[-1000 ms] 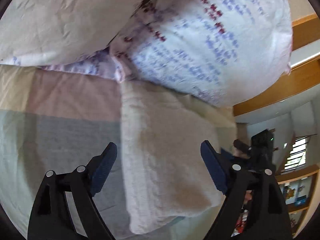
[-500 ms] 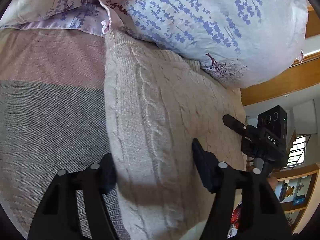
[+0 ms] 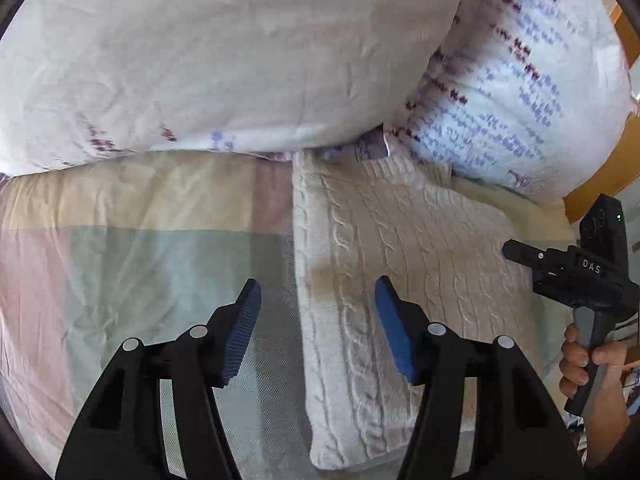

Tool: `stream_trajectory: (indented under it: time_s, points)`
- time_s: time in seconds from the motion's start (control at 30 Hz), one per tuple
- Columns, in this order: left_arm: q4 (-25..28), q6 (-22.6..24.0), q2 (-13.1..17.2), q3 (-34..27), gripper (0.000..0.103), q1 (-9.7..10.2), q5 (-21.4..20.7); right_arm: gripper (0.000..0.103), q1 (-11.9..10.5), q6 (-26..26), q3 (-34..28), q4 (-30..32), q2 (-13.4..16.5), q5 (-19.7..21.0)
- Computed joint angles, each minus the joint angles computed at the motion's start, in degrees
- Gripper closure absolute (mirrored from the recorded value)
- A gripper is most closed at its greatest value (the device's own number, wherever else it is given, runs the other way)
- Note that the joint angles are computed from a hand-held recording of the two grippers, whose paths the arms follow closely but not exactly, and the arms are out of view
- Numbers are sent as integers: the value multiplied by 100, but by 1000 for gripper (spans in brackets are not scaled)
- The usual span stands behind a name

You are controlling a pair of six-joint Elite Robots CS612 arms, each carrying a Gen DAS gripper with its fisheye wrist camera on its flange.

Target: Fold small clothes

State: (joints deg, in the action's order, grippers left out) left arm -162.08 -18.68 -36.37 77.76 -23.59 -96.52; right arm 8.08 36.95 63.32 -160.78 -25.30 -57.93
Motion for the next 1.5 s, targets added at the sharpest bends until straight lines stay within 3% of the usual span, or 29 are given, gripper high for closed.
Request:
stream_trajectory:
  time_s: [0.07,0.1,0.13,0.17,0.2,0.33,0.4,0.43,0.47,0.53,0.6,0.63,0.7,0.8,0.83,0.87,0.93,1.0,1.07,1.13,1.23,1.3,1.43,1.5]
  points:
    - [-735,55,-271,580,18,46,201,33,14,130,227,-564,-95,-172]
    - [-967,117,-366,783,17,12,410,34,29,65,189,-516,-80,-169]
    - [-1063,156,-436,923,17,-24,595,64,45,-105,55,-232,-26,-126]
    - [-1057,171,-423,928,15,-40,701,86,91,-372,-133,182,33,-323]
    - [-1114,172,-462,1032,13,-72,770,87,120,-428,-266,357,65,-582]
    - [-1100,77,-490,1209,1,-205,1155,90,146,241,-641,444,208,-1229]
    - [-1200,3,-523,1344,1,-218,1038,83,149,311,-367,141,43,-1240]
    - [-1178,-55,-565,1424,1,-211,1032,72,162,306,-102,-237,-90,-1176]
    - [-1158,-98,-574,1474,1,-216,1057,53,152,307,148,-685,-185,-942]
    - [-1095,-154,-584,1562,1,-234,1061,41,131,246,635,-1389,-356,-255]
    - [-1003,-124,-592,1610,1,-226,924,41,195,-74,735,-1134,-401,106]
    - [-936,-91,-583,1601,1,-236,895,41,249,-276,667,-646,-389,59]
    - [-715,43,-548,1527,1,-292,956,50,313,-283,418,-32,-257,-359]
    - [-448,90,-508,1410,1,-361,1063,58,271,239,379,-164,-210,-386]
    - [-356,64,-500,1371,1,-372,1048,55,306,143,484,-183,-317,-576]
    - [-300,43,-496,1348,1,-375,1027,41,347,-115,646,-244,-460,-861]
    - [-168,-46,-480,1293,1,-387,1015,14,548,-717,1046,-467,-774,-1827]
    - [226,-173,-488,1204,1,-365,841,11,626,-953,1570,-568,-1043,-2325]
    - [395,-284,-457,1149,1,-346,675,11,650,-962,1810,-282,-1139,-2521]
    - [611,-344,-419,1083,1,-349,569,12,755,-1109,1753,192,-1069,-2766]
    - [712,-127,-411,1090,1,-462,944,12,875,-1165,1545,560,-906,-3005]
    - [776,39,-410,1098,1,-515,1118,3,932,-1249,1400,655,-810,-3179]
    - [954,60,-408,1070,1,-568,1297,2,1135,-1623,934,1363,-599,-3964]
    - [1120,16,-396,998,1,-567,1289,2,1098,-1440,920,1450,-593,-3829]
